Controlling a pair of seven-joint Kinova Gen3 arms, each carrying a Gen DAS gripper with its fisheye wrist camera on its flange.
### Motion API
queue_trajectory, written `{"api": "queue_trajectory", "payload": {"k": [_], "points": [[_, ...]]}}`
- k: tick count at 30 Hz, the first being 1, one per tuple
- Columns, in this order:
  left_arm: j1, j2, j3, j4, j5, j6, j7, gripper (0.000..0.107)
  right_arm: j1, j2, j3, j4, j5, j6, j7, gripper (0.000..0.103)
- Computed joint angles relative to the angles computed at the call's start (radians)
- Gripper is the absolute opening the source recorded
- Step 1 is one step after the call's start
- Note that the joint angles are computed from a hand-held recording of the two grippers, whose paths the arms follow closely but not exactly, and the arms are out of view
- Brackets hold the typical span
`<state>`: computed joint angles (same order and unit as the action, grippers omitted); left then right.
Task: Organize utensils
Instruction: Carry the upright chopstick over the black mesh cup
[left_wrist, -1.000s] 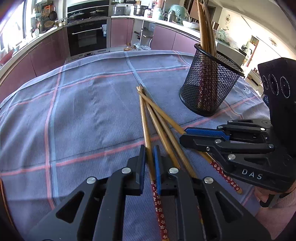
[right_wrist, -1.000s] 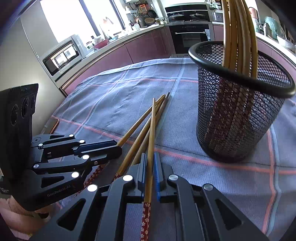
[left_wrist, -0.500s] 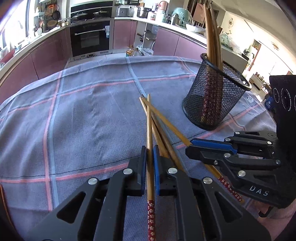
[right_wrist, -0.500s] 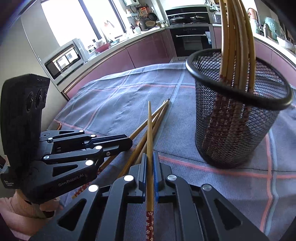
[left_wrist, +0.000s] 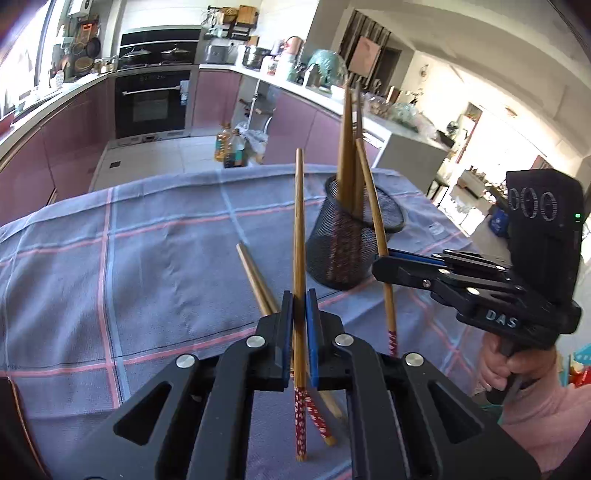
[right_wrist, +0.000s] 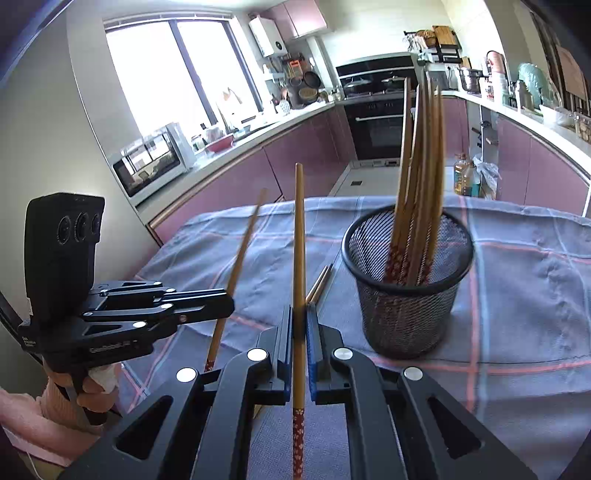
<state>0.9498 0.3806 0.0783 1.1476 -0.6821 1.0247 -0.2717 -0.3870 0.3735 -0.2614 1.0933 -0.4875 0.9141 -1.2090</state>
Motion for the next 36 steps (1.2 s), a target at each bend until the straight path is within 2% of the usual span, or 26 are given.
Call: {"api": "queue_trajectory", "payload": {"k": [10,16,24,36], "points": [[0.04,-0.041,0.006,-0.014,-0.1,-0.008,0.021,0.007,0.054,-0.044,-0.006,0.034,-0.068,-0.06,0.052,0.006],[0.043,-0.033,0.006,-0.054,-0.131,-0.01,0.01,0.007,0.069,-0.042,-0.007,0.012,-0.088,-0.076,0.079,0.006],[0.053,-0.001,-0.019,-0.151,-0.149,-0.014,-0.046,0.007,0.076,-0.047,-0.003,-0.036,-0.089,-0.097,0.097,0.006],[0.072,0.082,-0.089,-0.374,-0.118,0.018,-0.21,0.007,0.084,-0.016,-0.002,-0.13,-0.074,-0.113,0.104,0.006]]}}
